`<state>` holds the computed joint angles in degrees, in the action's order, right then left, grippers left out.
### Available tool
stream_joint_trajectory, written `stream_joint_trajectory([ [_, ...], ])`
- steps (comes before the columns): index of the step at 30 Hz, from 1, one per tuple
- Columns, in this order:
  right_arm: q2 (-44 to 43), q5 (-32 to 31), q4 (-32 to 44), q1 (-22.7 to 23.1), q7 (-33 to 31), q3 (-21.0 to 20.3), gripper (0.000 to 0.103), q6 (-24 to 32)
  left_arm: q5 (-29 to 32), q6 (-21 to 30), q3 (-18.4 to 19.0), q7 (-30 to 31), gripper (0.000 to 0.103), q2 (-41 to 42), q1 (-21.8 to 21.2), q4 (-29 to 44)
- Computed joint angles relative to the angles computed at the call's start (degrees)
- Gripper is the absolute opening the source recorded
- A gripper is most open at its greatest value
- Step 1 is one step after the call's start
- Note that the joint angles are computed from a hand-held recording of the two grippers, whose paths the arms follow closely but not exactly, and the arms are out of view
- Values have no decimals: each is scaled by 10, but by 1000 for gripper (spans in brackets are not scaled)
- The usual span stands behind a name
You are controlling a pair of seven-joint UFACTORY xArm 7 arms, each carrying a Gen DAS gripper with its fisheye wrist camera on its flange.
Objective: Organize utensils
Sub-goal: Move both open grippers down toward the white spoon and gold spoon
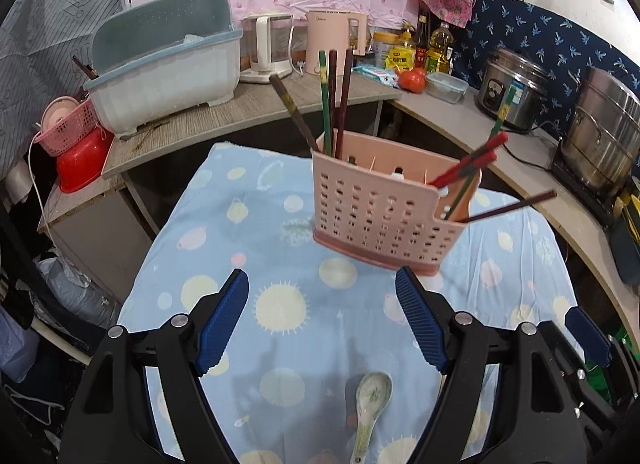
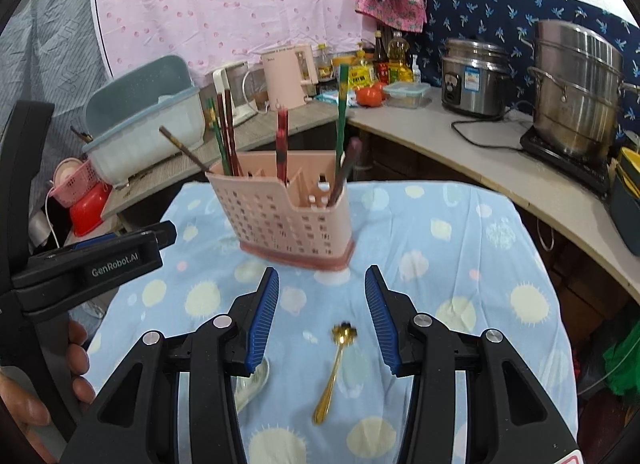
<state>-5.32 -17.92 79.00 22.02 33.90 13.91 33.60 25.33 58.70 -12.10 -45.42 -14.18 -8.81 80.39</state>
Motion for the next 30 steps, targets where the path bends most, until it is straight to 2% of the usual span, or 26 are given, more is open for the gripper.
stream_joint_trajectory([
  [7, -32, -3, -67, 2, 2, 10, 44, 4, -13, 5, -9, -19, 72, -45, -4, -76],
  [13, -44, 22, -114, 4, -3, 14, 44, 8, -40, 4, -15, -22, 72, -80, -9, -147],
  [20, -21, 12, -122, 8, 6, 20, 44, 15, -70, -11, -20, -12, 72, -111, -16, -209],
  [26, 4, -9, -114, 21, 21, 19, 41, 26, -73, -12, -22, -7, 72, -117, -10, -228],
  [30, 22, -4, -106, 29, 19, 12, 36, 34, -82, -12, -18, -6, 72, -122, -8, -238],
])
